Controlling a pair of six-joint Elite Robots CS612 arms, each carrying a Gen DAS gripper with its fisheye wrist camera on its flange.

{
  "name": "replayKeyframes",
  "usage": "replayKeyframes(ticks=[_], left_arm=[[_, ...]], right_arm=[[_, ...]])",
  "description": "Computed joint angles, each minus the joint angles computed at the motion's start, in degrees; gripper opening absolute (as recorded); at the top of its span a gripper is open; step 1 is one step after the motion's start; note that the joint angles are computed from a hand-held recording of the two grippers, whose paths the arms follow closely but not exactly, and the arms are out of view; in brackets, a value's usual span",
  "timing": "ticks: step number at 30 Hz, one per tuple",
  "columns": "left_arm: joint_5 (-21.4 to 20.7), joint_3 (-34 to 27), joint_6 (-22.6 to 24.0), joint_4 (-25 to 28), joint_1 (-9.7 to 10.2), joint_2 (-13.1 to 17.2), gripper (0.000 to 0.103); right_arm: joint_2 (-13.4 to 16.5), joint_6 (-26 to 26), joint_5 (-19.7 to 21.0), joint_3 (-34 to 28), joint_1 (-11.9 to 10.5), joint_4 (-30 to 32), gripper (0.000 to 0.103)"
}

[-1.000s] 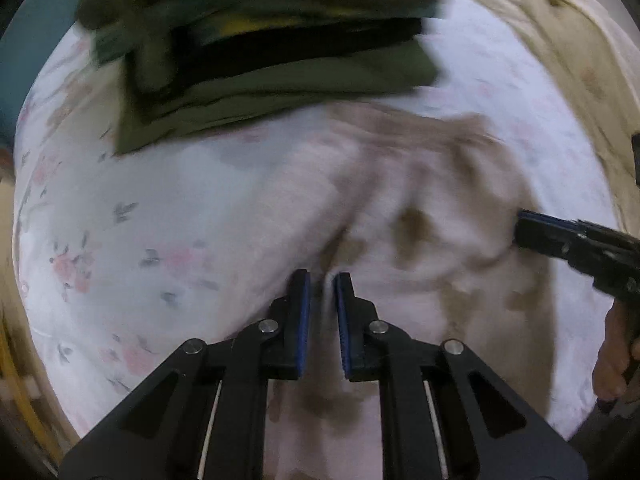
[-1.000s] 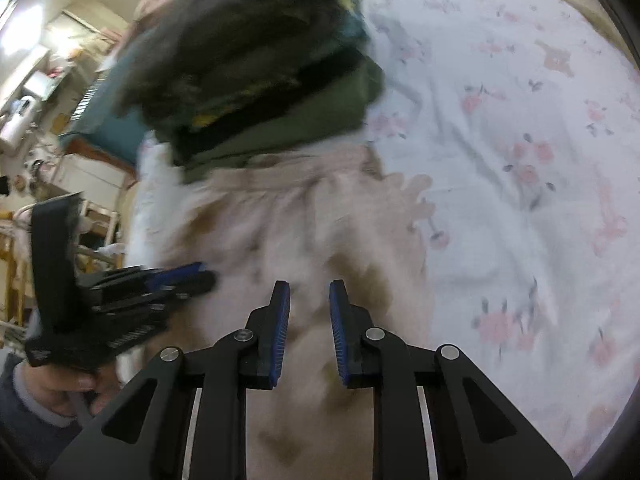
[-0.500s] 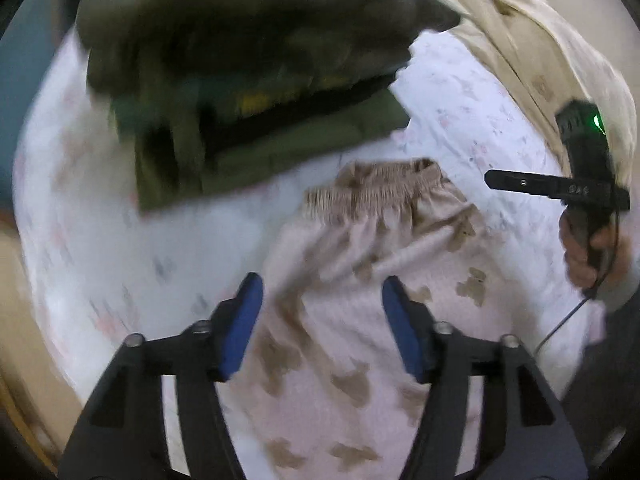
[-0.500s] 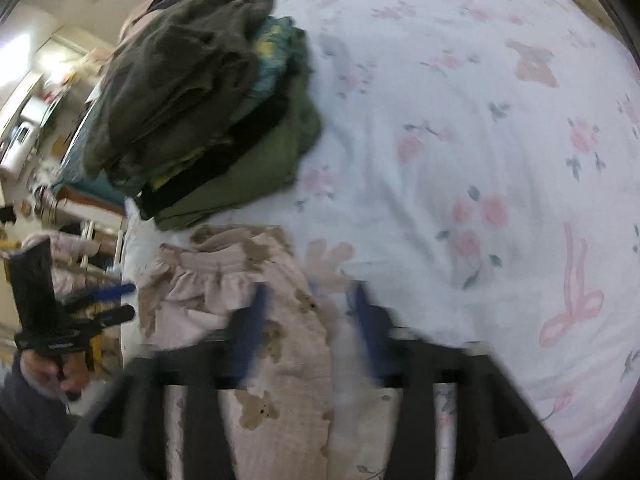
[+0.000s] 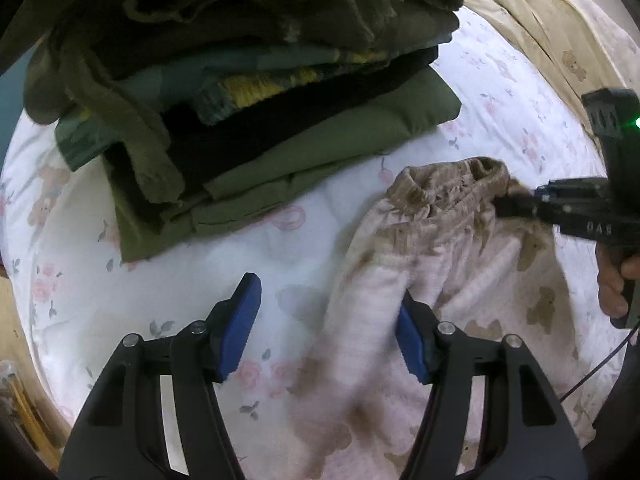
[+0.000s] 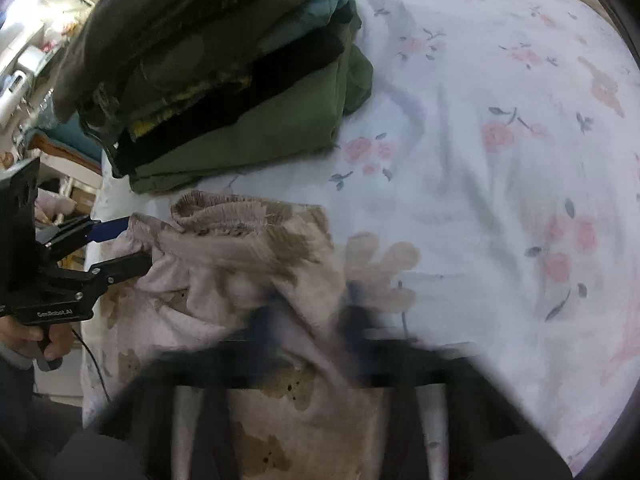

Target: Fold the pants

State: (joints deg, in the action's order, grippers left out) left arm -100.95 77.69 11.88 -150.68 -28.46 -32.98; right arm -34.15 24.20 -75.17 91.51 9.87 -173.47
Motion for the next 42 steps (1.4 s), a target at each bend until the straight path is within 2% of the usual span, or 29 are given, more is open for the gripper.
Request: replayKeyframes(ticks=[2,4,6,7,8,11,13,15,17,21,23,24,26,28,30,36,39,42], left_arm=[[-1.7,0.3,0.7,-0.5,0.00,-0.2,0.060],[-1.4,0.4,1.4,-1.4,-0.31,-0.2,0.060],[-0.7,0.0,1.7,-0.7,-0.54,0.0,0.060],[-2.6,-0.6,1.7,0.5,-0.31,0.2,0.060],[-4.9,-1.0,1.6,1.5,-0.02,0.2,0.060],[-7.6,-1.2,2.5,1.1,0.27,0.1,0.060],[-6.8,-1.6,4.6,2.4,-0.06,0.1,0.060],[-3.4,-3.1,6.9,5.2,-1.03,0.9,0.059],[-3.7,-5.3,7.8,8.4,-1.38,2.2,0.036],[-4.0,-8.4,8.9,11.3,-1.88,4.2,0.025],[-4.6,-9.3,9.5,13.0,-1.94,4.7,0.021],[-4.6,-9.2,10.4,12.8,-1.99,4.6,0.021],[-5.0,-9.1,11.6,12.8,-1.95,4.6,0.009],[-5.0,-7.8,12.0,10.8,-2.35,4.0,0.006],[-5.2,-5.5,12.3,6.5,-2.46,2.9,0.005],[-5.6,0.5,10.4,-3.8,-1.68,-0.7,0.004],[-4.4,1.9,10.4,-7.4,-1.11,-2.4,0.004],[-1.3,3.7,9.9,-14.6,-1.13,-4.5,0.004]], right_arm=[[-0.6,0.9,-2.5,0.6,-0.2,-0.9,0.004],[-0.5,2.7,-0.1,1.4,-1.2,-3.5,0.004],[-0.4,1.1,2.2,0.7,-1.4,-0.4,0.005],[-0.6,0.1,0.8,0.3,-1.1,1.8,0.010],[-0.6,-0.2,0.5,0.3,-1.0,2.1,0.010],[-0.8,0.0,2.4,0.7,-1.5,2.1,0.014],[-1.0,-0.5,3.2,1.2,-1.9,1.2,0.016],[-1.0,-0.7,4.0,1.4,-2.4,1.1,0.017],[-0.9,-0.7,4.8,1.3,-2.7,1.3,0.017],[-1.0,-4.5,4.5,0.3,-2.8,5.0,0.017],[-1.0,-6.9,6.1,-0.3,-3.0,7.6,0.012],[-1.1,-8.2,5.9,-0.5,-2.8,8.3,0.012],[-1.6,-10.2,3.1,-0.5,-2.4,9.2,0.008],[-1.7,-9.8,2.6,-0.2,-2.2,7.9,0.004],[-2.3,-10.4,1.7,0.7,-2.1,6.6,0.003],[-4.7,-13.8,-0.4,2.5,-1.7,3.2,0.002],[-5.4,-16.6,-3.3,1.2,-0.9,3.5,0.002],[-6.2,-18.4,-5.0,-0.5,-0.5,2.1,0.002]])
